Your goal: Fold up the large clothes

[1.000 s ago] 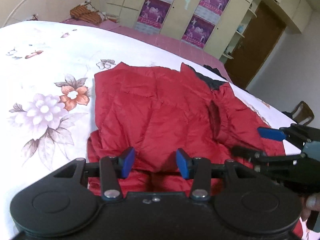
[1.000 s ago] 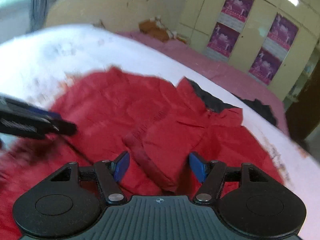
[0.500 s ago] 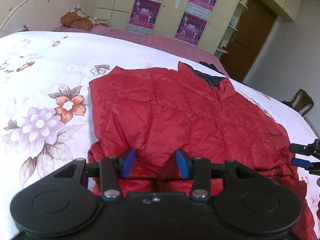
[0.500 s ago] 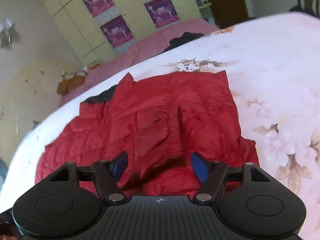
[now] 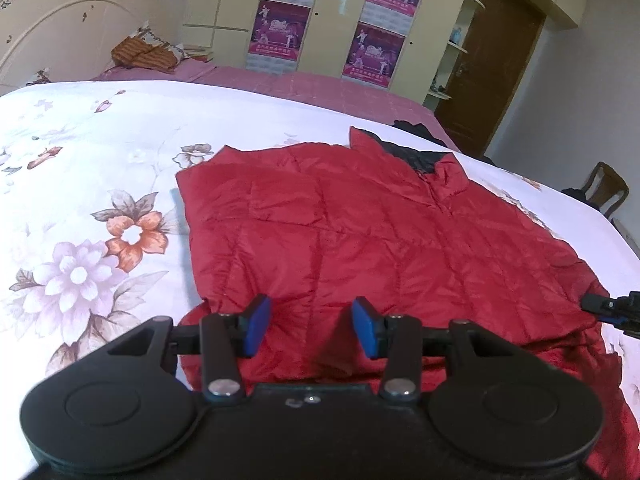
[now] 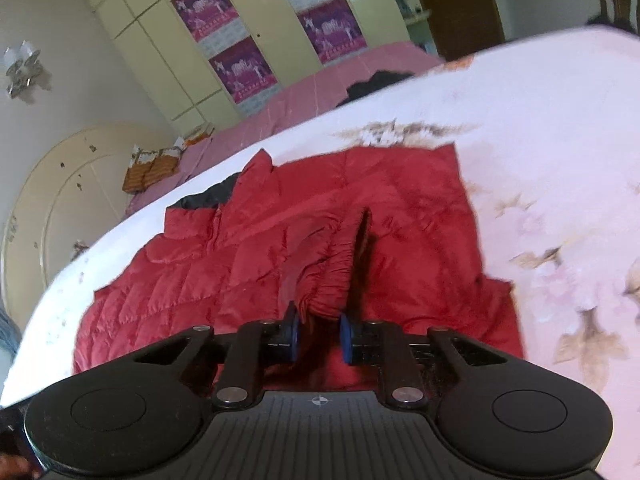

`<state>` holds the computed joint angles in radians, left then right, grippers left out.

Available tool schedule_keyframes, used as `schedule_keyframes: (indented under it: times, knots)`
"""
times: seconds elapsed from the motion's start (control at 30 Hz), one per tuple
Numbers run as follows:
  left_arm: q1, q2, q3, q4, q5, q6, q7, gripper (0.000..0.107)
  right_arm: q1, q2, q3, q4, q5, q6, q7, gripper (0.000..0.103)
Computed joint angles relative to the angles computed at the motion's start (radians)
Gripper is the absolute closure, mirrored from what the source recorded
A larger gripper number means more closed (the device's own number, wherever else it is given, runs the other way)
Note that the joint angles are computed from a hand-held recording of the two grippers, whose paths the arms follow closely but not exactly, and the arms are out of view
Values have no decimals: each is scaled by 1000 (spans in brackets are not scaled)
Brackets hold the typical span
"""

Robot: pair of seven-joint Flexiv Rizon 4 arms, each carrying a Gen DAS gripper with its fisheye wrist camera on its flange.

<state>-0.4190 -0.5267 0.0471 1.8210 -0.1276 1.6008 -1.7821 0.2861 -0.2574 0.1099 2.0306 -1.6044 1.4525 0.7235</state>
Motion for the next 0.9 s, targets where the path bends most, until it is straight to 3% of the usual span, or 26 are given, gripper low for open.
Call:
schedule_keyframes:
  times: [0.33, 0.37, 0.4, 0.43, 0.47, 0.5, 0.53, 0.57, 0.63, 0.7, 0.8, 0.9]
  knots:
    - [-4, -16, 12, -36, 25, -55, 5, 62, 52, -31, -27, 13, 179, -12, -207, 83]
    - [-11, -10, 22, -38, 28, -67, 0, 61, 57, -23, -24, 20, 215, -23, -243, 70]
    - [-27, -2, 45, -41, 38, -77, -14, 53, 63, -3, -9, 28, 249, -85, -278, 54]
    - [-39, 4, 64, -40, 51, -66, -28, 47, 92, 34, -26, 42, 218, -160, -262, 22]
    - [-50, 6, 82, -39, 66, -38, -43, 39, 93, 58, -45, 45, 122, -171, -201, 20]
    - [-43, 4, 76, -43, 70, -27, -40, 40, 79, 61, -48, 38, 91, -143, -197, 20]
    - [-24, 0, 55, -56, 69, -33, -23, 40, 55, 49, -19, 22, 125, -143, -249, 28]
    - [1, -13, 26, -79, 65, -46, 2, 44, 60, 34, -21, 6, 159, -133, -305, 55]
    - [20, -46, 0, -132, 62, -74, 40, 48, 65, -21, -17, -46, 246, -101, -429, 70]
    - [10, -88, 15, -205, 67, -112, 57, 49, 88, -80, -38, -105, 263, -72, -497, 70]
    - [22, -149, 7, -297, 62, -168, 83, 49, 124, -157, -43, -171, 380, -98, -661, 70]
    - [58, -192, -27, -342, 54, -203, 123, 47, 142, -200, -20, -199, 551, -205, -812, 70]
